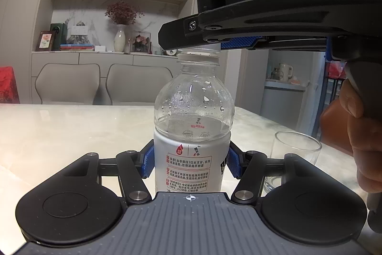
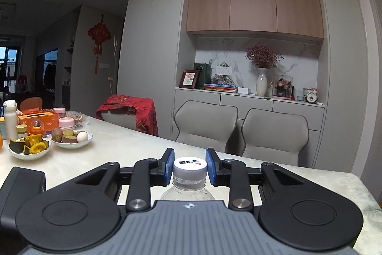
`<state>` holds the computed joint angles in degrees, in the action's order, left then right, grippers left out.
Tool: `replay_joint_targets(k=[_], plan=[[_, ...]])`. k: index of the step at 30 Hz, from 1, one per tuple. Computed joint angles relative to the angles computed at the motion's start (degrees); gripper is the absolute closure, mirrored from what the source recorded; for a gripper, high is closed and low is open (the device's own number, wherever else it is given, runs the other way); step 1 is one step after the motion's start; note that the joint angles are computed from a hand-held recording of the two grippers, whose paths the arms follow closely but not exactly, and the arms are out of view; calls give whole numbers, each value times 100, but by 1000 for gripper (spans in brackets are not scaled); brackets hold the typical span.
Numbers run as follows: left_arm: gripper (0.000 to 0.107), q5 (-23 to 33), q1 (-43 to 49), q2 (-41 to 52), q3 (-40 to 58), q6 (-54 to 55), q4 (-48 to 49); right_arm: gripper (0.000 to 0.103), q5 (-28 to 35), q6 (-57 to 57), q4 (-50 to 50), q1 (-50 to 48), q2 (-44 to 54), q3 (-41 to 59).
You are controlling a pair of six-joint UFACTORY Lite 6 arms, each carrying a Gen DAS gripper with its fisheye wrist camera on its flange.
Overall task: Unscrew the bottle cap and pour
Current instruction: 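Twist the right tool on the cap while the left tool holds the bottle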
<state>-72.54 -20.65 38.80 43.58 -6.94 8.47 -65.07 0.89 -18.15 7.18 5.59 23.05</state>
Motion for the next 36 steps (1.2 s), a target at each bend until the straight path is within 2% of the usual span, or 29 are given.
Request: replay_joint_targets(k=[3, 6, 8, 11, 14, 19, 23, 26, 32, 36], plan=[[48, -17, -24, -19, -33, 29, -21, 72, -40, 110, -255, -125, 50, 43], [48, 37, 96, -17, 24, -32, 197, 72, -302, 95, -996, -524, 225, 121], [48, 34, 118, -4, 43, -4, 252, 72, -261, 73, -1424, -760, 239, 209], [48, -21, 124, 13, 30, 14, 330, 72, -193, 502, -2421, -1232, 284, 458], [48, -59, 145, 40, 36, 8, 422, 72, -377, 831, -3426, -1711, 536, 793], [48, -59, 117, 47, 35, 84, 460, 72, -524, 2386, -5529, -2457, 1206, 2112], [48, -13, 99, 34, 47, 140, 524, 72, -642, 3379, -6631, -2723, 1685, 3195], [48, -29, 62, 41, 40, 204, 525, 72, -1074, 3957, -7478, -2911, 2322, 4243], [48, -97, 87, 34, -17, 192, 624, 72, -1336, 4012, -8050, -2955, 2618, 4887], [48, -145, 19, 10, -106, 163, 503, 71, -1088, 3752, -7817, -2928, 2282, 4434]])
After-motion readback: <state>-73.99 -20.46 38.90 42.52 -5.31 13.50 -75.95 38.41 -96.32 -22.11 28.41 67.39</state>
